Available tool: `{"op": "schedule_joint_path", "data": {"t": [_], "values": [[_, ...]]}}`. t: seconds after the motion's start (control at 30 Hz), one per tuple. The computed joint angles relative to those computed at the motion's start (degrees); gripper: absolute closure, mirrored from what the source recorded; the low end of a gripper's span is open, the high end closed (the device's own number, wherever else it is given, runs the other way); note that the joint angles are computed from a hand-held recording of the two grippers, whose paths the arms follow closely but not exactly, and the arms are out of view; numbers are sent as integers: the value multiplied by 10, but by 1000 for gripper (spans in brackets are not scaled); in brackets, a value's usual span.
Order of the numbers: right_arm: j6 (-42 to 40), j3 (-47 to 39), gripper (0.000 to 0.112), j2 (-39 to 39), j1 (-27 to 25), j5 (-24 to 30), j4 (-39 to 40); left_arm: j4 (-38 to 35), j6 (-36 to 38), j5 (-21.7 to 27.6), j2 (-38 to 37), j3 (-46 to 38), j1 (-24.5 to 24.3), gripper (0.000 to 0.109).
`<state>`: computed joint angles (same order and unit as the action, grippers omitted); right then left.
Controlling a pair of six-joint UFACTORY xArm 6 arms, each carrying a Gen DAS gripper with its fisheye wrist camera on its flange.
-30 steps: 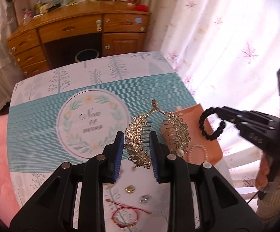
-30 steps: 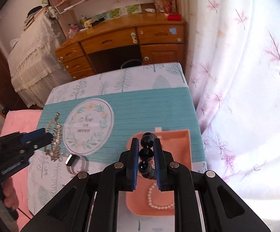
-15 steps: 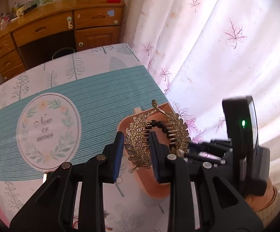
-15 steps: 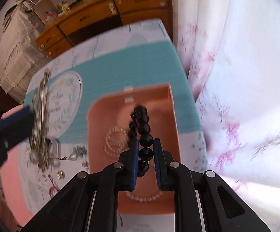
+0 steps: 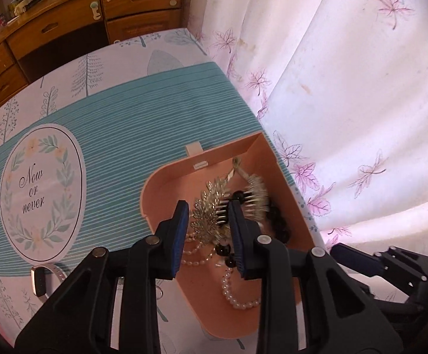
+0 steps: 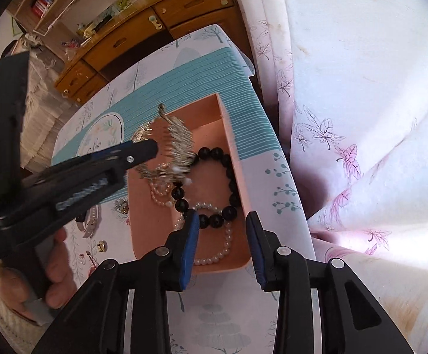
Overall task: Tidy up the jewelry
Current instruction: 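Carry the comb and black bead bracelet into the peach box and release, then withdraw both open tools from the box back over the table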
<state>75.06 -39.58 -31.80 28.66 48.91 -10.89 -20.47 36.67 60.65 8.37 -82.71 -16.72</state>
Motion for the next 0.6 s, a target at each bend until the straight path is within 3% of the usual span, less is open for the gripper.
{"op": "schedule_joint_path", "data": {"t": [0.2, 0.6], "values": [[16, -35, 79, 12, 16, 26, -22, -1, -3, -1, 3, -5, 12, 62], [6, -98, 79, 70, 41, 15, -46, -22, 72, 27, -33, -17, 92, 62]]}}
